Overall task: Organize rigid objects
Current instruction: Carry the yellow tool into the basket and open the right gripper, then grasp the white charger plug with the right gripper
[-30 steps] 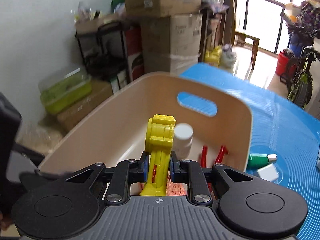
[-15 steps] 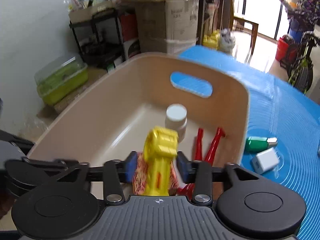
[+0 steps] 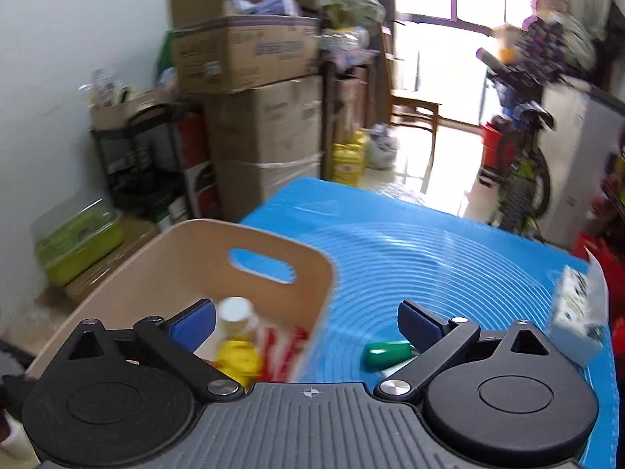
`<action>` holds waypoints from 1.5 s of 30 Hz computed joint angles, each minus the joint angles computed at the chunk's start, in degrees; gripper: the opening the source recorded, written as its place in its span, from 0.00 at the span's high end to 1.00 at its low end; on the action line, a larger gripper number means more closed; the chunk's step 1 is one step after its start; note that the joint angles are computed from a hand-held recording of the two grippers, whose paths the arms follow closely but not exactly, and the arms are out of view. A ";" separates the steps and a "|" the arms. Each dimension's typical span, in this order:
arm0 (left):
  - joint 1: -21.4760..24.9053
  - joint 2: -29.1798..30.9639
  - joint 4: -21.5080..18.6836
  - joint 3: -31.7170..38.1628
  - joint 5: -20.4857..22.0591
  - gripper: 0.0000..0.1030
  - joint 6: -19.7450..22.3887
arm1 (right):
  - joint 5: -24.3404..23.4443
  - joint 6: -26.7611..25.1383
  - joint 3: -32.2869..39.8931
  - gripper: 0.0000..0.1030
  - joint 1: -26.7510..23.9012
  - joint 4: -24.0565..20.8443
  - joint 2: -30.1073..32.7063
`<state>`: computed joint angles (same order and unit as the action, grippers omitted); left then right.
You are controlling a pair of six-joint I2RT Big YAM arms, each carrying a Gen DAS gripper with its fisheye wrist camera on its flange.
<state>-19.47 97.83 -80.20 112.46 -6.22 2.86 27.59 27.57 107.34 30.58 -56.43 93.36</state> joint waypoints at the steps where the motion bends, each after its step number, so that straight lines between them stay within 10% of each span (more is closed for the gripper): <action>1: 0.00 0.00 0.00 0.00 0.00 0.87 0.00 | -0.16 0.40 -1.15 0.04 -0.79 0.26 -0.50; 24: -0.03 -0.15 0.22 -0.40 -0.26 0.87 0.42 | -6.35 -4.73 -12.24 0.04 -9.21 2.26 2.76; 34: -0.12 -0.17 0.35 -0.48 -0.35 0.87 0.65 | -8.38 -4.43 -16.05 0.35 -9.95 9.48 1.49; 45: -0.11 -0.21 0.42 -0.62 -0.33 0.87 0.60 | -5.37 -3.50 -16.80 0.35 -8.82 9.30 0.19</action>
<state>-19.58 97.62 -79.78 111.84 -6.55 3.46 22.22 24.07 90.54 21.76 -47.13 93.56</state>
